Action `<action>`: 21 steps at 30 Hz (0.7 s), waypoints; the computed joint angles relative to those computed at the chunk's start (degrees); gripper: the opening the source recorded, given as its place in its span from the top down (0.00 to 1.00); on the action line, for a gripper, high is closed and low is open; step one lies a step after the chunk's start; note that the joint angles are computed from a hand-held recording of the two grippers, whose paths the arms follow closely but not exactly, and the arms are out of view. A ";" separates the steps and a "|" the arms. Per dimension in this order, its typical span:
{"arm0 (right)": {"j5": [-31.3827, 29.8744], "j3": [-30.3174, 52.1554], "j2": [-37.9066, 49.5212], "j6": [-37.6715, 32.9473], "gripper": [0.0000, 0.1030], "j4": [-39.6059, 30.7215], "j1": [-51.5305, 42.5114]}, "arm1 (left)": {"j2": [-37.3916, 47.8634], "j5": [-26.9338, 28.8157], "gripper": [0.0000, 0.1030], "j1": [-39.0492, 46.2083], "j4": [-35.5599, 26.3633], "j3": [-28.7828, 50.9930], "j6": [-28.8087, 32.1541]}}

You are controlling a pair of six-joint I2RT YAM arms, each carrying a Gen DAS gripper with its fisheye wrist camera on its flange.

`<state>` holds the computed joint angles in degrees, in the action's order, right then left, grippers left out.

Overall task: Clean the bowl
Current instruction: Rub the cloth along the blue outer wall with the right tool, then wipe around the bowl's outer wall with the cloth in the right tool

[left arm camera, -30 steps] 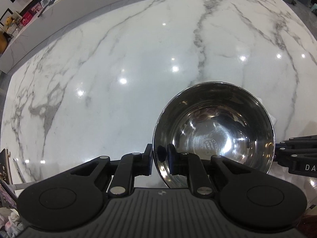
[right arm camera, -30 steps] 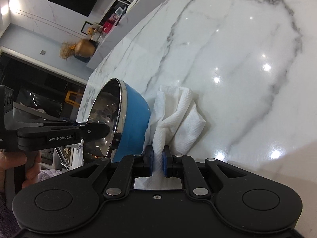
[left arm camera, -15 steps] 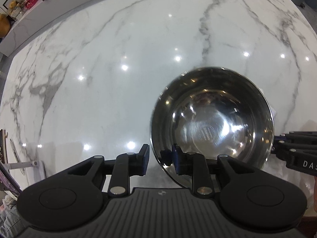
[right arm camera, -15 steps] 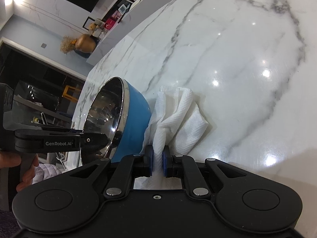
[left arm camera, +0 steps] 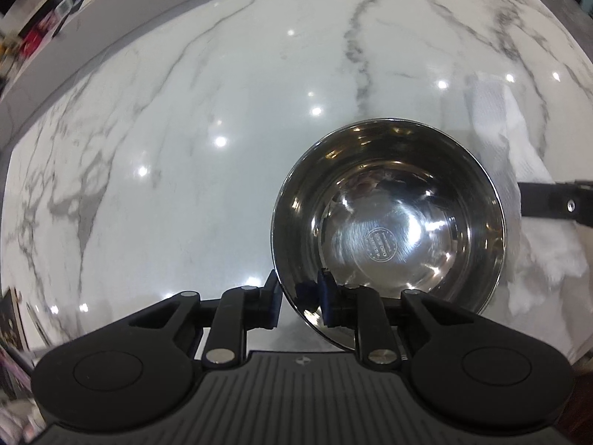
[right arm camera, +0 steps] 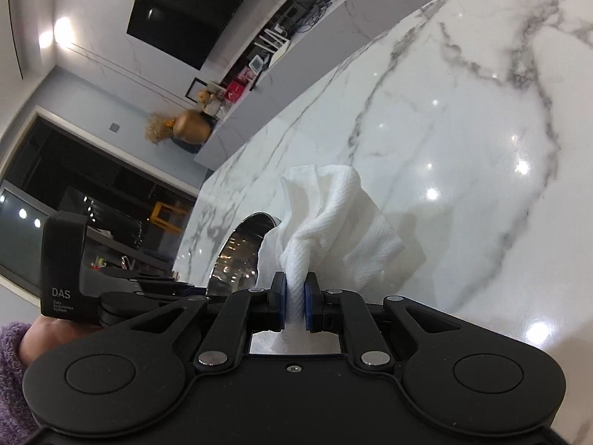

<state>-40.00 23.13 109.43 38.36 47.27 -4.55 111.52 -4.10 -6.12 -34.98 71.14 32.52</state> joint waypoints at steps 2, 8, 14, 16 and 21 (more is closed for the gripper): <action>0.13 0.16 0.47 0.16 0.91 0.11 0.27 | 0.15 -0.64 0.82 -0.42 0.40 0.06 0.48; 2.42 2.02 2.97 0.72 0.91 -1.98 1.99 | 0.29 -2.04 0.82 -1.46 2.45 -0.54 0.57; 4.36 5.12 3.67 -1.97 0.91 -9.52 4.68 | -0.13 -1.87 0.82 -1.68 2.98 -0.85 2.84; 3.84 5.54 3.34 -2.80 0.91 -11.65 4.69 | -0.30 -1.10 0.82 -1.48 2.65 -0.86 3.47; 1.25 6.61 1.40 -5.09 0.91 -19.10 3.19 | -0.52 1.54 0.82 -0.43 1.70 -1.40 7.38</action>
